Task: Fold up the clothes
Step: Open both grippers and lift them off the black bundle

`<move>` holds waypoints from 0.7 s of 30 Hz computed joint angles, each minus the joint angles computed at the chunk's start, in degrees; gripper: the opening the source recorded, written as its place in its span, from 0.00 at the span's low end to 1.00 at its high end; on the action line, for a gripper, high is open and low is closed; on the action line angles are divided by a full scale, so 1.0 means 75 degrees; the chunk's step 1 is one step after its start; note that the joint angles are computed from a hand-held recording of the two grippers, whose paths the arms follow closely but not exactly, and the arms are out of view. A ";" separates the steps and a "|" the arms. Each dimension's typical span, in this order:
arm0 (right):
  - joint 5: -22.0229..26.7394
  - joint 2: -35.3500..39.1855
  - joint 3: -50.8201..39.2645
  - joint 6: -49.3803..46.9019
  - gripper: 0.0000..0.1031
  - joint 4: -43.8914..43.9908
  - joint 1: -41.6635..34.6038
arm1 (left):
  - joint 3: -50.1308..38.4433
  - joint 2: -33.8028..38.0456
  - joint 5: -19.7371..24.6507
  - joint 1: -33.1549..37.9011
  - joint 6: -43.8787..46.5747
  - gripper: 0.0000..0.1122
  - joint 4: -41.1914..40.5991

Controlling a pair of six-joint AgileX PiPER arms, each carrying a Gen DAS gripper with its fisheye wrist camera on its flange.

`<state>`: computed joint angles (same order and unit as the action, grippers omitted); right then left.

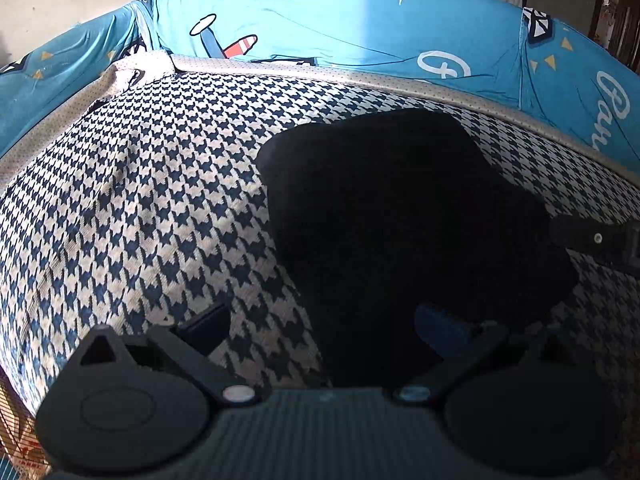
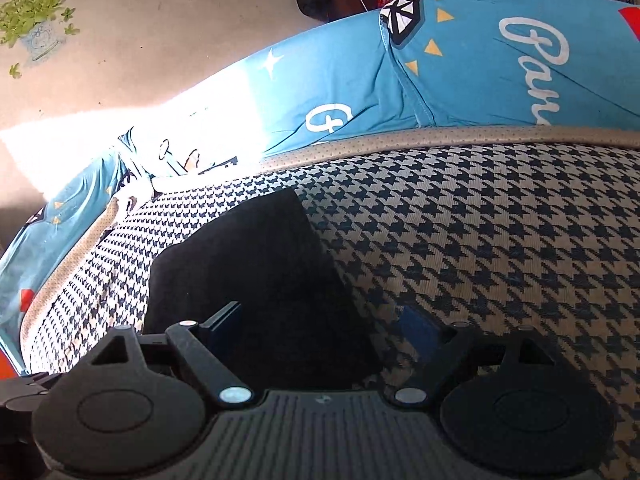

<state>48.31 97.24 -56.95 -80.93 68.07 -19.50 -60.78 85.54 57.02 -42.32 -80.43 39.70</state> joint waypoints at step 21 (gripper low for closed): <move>-0.1773 -0.0771 0.0554 0.0937 0.85 -0.2501 0.0601 | 0.0370 -0.0042 0.0571 -0.0593 -0.0998 0.92 -0.0011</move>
